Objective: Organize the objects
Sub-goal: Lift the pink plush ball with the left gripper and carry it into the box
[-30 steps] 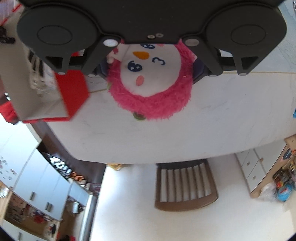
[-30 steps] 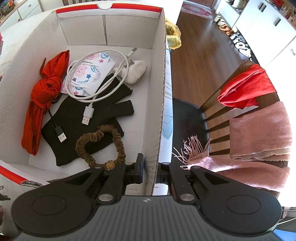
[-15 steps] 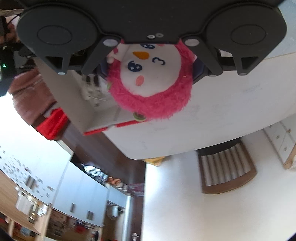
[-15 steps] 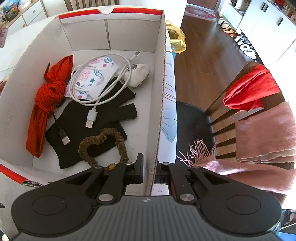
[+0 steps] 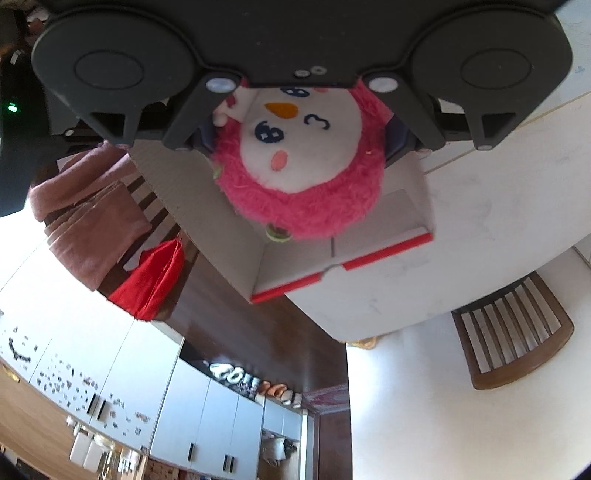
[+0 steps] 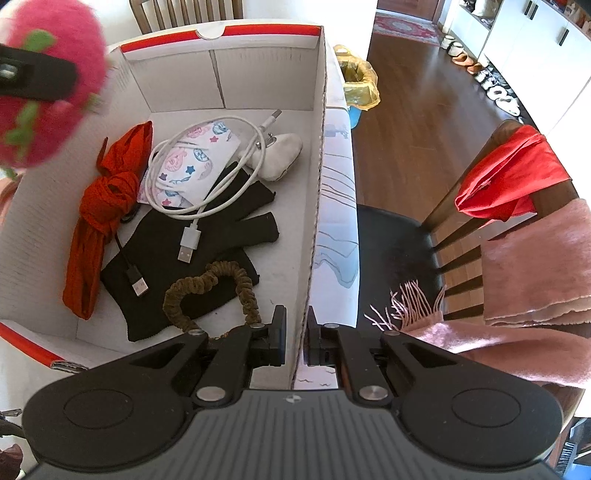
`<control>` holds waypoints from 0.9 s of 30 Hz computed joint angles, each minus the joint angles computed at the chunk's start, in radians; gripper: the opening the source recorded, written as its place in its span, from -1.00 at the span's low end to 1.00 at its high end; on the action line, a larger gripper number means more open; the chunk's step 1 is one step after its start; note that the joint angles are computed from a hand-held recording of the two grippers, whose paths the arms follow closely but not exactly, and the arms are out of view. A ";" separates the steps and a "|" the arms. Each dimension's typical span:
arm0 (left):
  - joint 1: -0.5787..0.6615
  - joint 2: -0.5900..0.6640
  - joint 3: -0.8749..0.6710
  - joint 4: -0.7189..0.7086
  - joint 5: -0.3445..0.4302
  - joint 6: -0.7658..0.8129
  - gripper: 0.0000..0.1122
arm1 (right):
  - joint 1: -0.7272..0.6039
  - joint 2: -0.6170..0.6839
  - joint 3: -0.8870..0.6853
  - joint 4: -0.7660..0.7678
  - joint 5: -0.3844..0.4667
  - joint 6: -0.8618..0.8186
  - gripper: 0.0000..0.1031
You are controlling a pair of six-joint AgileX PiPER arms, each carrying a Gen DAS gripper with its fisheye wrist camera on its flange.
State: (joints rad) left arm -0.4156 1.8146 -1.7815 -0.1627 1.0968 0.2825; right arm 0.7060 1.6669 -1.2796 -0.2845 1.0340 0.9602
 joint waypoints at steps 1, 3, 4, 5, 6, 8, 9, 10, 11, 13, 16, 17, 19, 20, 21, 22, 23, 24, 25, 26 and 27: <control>-0.012 0.007 0.003 0.014 -0.005 -0.014 0.44 | -0.001 -0.001 0.001 0.000 -0.002 0.000 -0.84; -0.033 0.029 0.002 0.044 -0.017 -0.039 0.44 | -0.006 -0.004 0.005 0.003 -0.009 -0.002 -0.84; -0.041 0.040 -0.001 0.056 -0.021 -0.051 0.44 | -0.007 -0.006 0.007 0.003 -0.012 -0.002 -0.84; -0.047 0.053 -0.006 0.066 -0.021 -0.060 0.44 | -0.007 -0.006 0.009 0.002 -0.014 -0.001 -0.84; -0.054 0.065 -0.008 0.076 -0.024 -0.067 0.44 | -0.007 -0.006 0.009 0.002 -0.014 -0.001 -0.84; -0.073 0.088 -0.011 0.109 -0.035 -0.090 0.44 | -0.007 -0.006 0.009 0.002 -0.014 -0.003 -0.84; -0.079 0.100 -0.018 0.118 -0.032 -0.098 0.44 | -0.007 -0.007 0.010 0.002 -0.014 -0.004 -0.84; -0.083 0.112 -0.025 0.125 -0.029 -0.103 0.44 | -0.008 -0.008 0.011 0.003 -0.015 -0.005 -0.84; -0.088 0.123 -0.031 0.132 -0.028 -0.110 0.44 | -0.010 -0.009 0.011 0.005 -0.017 -0.006 -0.84; -0.095 0.144 -0.043 0.142 -0.025 -0.117 0.44 | -0.010 -0.012 0.012 0.004 -0.017 -0.005 -0.84; -0.107 0.168 -0.056 0.159 -0.025 -0.122 0.44 | -0.013 -0.013 0.013 0.007 -0.021 -0.006 -0.84; -0.109 0.177 -0.062 0.162 -0.022 -0.119 0.44 | -0.013 -0.015 0.014 0.005 -0.022 -0.004 -0.84; -0.116 0.195 -0.082 0.173 -0.013 -0.121 0.44 | -0.014 -0.016 0.015 0.007 -0.023 -0.006 -0.84; -0.118 0.205 -0.092 0.180 -0.010 -0.122 0.44 | -0.015 -0.017 0.015 0.008 -0.024 -0.007 -0.84; -0.120 0.215 -0.100 0.186 -0.007 -0.124 0.44 | -0.016 -0.017 0.016 0.009 -0.025 -0.007 -0.84; -0.121 0.222 -0.105 0.191 -0.006 -0.126 0.44 | -0.018 -0.017 0.016 0.010 -0.026 -0.008 -0.84; -0.121 0.230 -0.111 0.195 -0.004 -0.127 0.44 | -0.019 -0.017 0.017 0.011 -0.027 -0.009 -0.84; -0.123 0.236 -0.117 0.200 0.000 -0.130 0.45 | -0.020 -0.017 0.018 0.012 -0.028 -0.010 -0.84; -0.122 0.241 -0.120 0.200 0.001 -0.130 0.45 | -0.021 -0.017 0.017 0.013 -0.028 -0.011 -0.84; -0.121 0.246 -0.120 0.199 -0.002 -0.128 0.45 | -0.021 -0.017 0.017 0.014 -0.029 -0.011 -0.84; -0.125 0.255 -0.125 0.201 -0.004 -0.132 0.45 | -0.022 -0.018 0.018 0.014 -0.029 -0.012 -0.84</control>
State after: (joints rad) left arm -0.5404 2.0696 -1.9068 0.0385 1.0925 0.1507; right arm 0.6844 1.6491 -1.2615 -0.2709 1.0049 0.9484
